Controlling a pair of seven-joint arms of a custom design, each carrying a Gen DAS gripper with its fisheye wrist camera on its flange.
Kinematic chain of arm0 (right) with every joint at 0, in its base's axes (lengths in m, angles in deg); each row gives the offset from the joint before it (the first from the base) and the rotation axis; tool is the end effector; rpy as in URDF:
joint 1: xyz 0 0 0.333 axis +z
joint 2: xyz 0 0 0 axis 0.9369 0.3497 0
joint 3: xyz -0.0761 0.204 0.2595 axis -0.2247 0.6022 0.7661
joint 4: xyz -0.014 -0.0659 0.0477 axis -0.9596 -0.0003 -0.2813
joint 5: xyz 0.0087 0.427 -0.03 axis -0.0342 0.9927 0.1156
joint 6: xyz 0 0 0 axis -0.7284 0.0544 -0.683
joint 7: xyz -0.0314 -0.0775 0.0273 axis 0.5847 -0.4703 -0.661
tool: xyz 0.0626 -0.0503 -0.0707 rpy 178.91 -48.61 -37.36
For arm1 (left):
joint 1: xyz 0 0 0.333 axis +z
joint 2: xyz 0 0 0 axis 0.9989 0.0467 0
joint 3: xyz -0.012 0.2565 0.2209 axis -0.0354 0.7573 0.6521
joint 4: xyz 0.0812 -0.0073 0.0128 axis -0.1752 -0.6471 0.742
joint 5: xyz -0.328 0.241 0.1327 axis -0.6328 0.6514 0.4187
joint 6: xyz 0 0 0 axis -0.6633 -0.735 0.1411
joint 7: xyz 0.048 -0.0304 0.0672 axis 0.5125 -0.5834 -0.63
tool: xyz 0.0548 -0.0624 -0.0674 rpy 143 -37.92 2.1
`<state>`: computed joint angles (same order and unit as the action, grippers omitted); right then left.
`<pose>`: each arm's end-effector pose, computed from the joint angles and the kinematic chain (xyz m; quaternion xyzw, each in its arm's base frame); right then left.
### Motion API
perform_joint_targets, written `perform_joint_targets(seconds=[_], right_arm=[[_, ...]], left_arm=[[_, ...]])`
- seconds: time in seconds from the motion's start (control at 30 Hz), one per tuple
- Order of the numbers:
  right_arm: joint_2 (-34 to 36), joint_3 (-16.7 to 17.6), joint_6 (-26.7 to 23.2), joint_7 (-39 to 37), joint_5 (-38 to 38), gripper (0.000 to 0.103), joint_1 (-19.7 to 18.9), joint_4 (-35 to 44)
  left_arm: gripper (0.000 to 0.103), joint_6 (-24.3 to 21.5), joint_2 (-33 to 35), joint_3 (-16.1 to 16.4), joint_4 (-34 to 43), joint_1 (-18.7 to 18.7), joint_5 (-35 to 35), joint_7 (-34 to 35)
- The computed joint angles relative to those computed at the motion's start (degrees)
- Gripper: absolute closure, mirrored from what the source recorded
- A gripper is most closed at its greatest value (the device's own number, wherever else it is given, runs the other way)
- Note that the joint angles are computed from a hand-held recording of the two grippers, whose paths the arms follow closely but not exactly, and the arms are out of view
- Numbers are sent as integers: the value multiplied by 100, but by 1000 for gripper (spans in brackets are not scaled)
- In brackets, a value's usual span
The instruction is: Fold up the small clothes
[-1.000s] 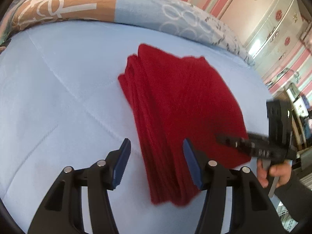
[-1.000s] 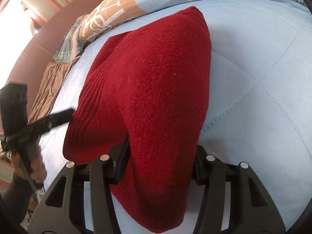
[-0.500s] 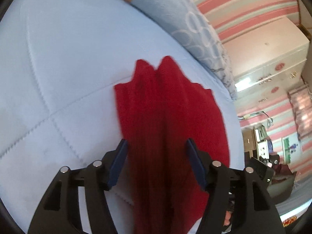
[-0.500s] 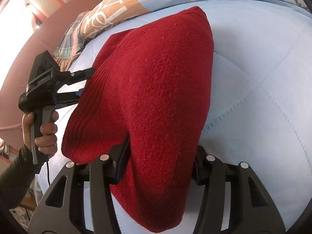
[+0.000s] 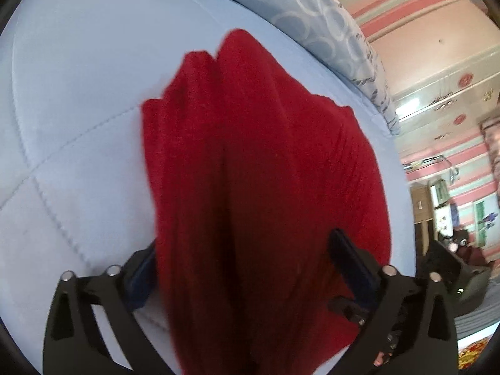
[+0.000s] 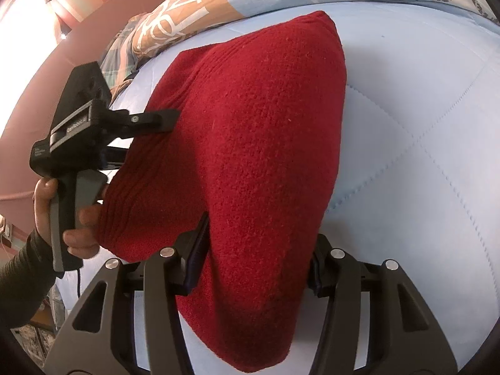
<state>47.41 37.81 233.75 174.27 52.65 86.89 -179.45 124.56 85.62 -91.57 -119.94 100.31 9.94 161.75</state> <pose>0.5275 0.2516 0.3481 -0.5793 0.7486 -0.0295 0.3213 0.7551 -0.0129 0.3390 0.4839 -0.8004 0.2961 0.1939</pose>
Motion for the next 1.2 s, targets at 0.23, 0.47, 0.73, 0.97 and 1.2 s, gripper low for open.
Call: perform_joint_targets(seconds=[0.23,0.47,0.73,0.97,1.2], right_arm=[[-51,-58,-26,28,-28,50,56,-42],[-101,-647,-36,1127,-1159,52,541,-116],[-171,-1382,-246,3386,-3666,66,1024,-83],[-282,-1690,-217,5184,-5755,72,1113,-92],[-708,-1684,-5,6962,-7730,74,853,-413]], left_arm=[[12,298,-152,32,-153,-110,200,84],[38,885,-527,41,-627,-181,238,512],[50,2052,-1185,101,-1585,-375,227,926],[53,3022,-1603,53,-2246,-555,152,1183],[55,3180,-1996,15,-2678,-588,-213,1603]])
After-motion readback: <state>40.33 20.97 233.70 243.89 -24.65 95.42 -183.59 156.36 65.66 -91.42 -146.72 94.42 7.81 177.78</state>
